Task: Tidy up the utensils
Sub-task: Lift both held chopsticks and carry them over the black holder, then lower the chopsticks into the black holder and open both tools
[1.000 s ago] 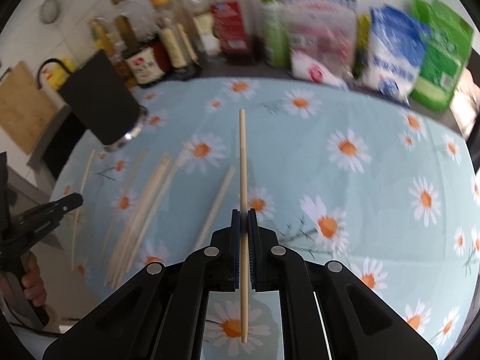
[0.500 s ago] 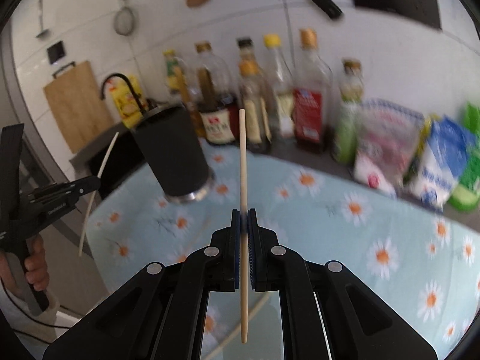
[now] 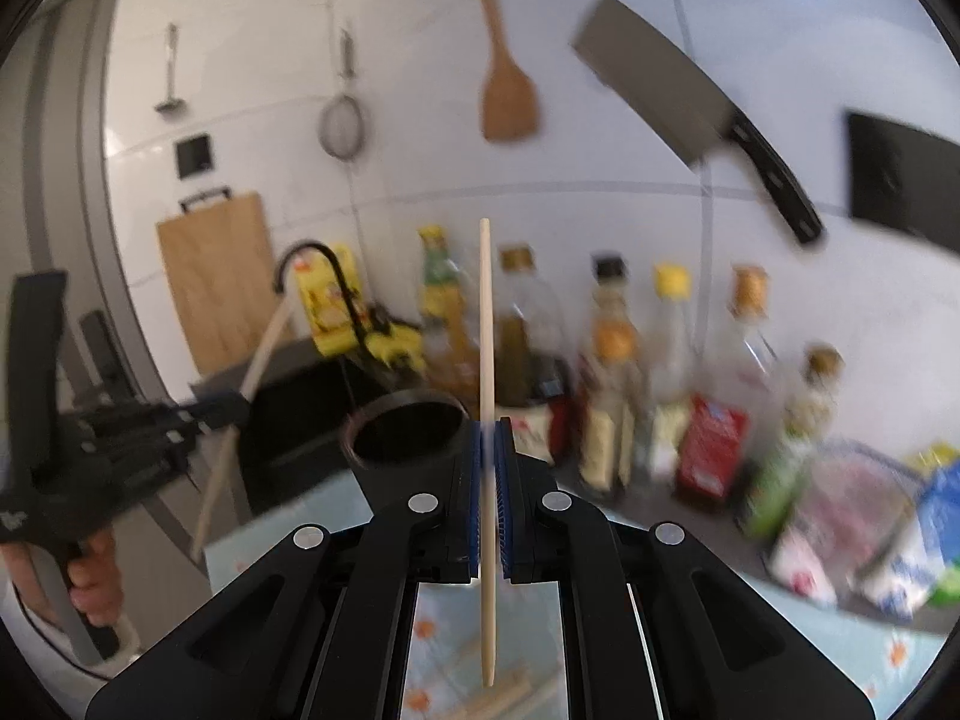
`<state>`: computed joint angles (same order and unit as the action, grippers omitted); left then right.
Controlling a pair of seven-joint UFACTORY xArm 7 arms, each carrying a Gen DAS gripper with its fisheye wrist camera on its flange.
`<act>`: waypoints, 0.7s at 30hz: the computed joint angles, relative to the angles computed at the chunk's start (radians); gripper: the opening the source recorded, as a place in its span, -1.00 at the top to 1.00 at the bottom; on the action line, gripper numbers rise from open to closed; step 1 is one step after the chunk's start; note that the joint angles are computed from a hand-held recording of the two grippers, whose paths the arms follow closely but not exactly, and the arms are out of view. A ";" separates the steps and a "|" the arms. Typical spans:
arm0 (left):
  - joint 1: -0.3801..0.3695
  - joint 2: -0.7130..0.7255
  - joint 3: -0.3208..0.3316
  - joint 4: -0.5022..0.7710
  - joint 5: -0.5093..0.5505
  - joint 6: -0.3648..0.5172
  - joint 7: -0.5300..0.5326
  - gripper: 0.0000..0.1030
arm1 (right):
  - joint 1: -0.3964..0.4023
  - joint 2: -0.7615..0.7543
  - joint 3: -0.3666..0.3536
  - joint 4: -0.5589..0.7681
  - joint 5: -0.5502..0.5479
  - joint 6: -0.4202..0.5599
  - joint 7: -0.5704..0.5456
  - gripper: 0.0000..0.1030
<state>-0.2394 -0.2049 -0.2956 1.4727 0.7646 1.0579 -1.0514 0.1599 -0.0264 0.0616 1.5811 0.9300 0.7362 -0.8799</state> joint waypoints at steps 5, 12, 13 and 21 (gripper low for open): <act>0.027 -0.012 0.028 -0.025 0.007 -0.094 -0.036 0.90 | -0.024 0.102 0.017 0.136 0.244 0.114 -0.129 0.91; 0.087 0.004 0.054 -0.050 0.052 -0.285 -0.073 0.90 | -0.047 0.220 0.094 0.271 0.322 0.133 -0.199 0.91; 0.091 0.010 0.065 -0.053 0.048 -0.328 -0.069 0.90 | -0.049 0.235 0.104 0.289 0.319 0.134 -0.202 0.91; 0.147 0.068 0.107 -0.053 0.098 -0.574 -0.148 0.90 | -0.064 0.428 0.201 0.519 0.272 0.161 -0.176 0.91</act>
